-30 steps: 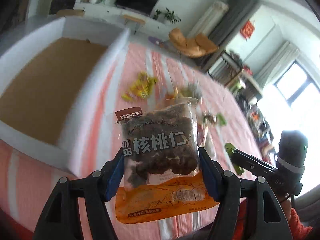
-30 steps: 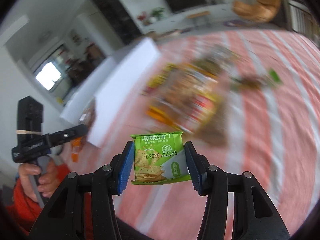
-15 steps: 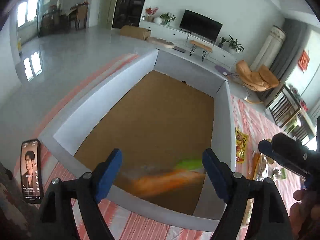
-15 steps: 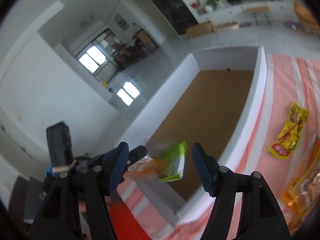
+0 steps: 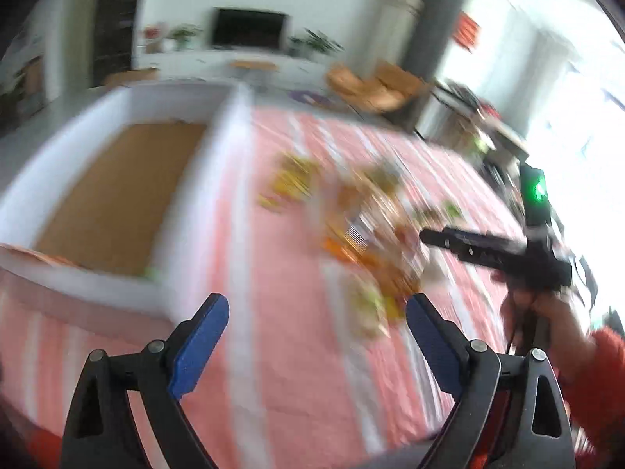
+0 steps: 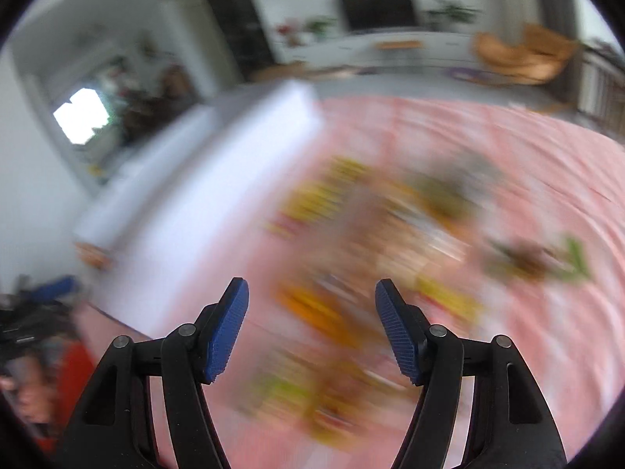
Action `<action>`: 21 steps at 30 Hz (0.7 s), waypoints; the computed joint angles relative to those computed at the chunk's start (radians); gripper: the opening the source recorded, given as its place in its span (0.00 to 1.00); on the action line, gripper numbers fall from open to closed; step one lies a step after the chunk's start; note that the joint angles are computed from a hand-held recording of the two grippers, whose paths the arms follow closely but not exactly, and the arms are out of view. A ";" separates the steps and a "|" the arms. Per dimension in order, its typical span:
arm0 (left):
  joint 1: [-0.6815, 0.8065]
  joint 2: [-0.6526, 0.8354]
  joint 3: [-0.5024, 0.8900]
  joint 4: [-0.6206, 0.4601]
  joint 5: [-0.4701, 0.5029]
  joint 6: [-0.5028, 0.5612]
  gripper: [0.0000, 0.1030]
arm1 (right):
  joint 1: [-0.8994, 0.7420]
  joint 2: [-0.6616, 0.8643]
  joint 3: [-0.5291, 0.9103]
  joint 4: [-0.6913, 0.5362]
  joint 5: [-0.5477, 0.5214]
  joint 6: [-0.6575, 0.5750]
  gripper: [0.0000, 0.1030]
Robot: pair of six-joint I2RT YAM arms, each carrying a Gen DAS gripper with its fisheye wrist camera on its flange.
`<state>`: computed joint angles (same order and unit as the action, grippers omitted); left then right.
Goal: Organize snacks
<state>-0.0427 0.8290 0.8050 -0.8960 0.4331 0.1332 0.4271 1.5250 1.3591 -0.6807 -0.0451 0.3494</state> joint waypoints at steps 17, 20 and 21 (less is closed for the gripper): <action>-0.322 0.142 -0.309 0.395 -0.456 -0.158 0.93 | -0.067 -0.277 -0.472 0.091 0.250 -0.033 0.73; -0.320 0.138 -0.319 0.406 -0.463 -0.182 1.00 | -0.059 -0.306 -0.486 0.076 0.254 -0.031 0.74; -0.322 0.142 -0.321 0.414 -0.468 -0.190 1.00 | -0.065 -0.309 -0.489 0.080 0.244 -0.032 0.74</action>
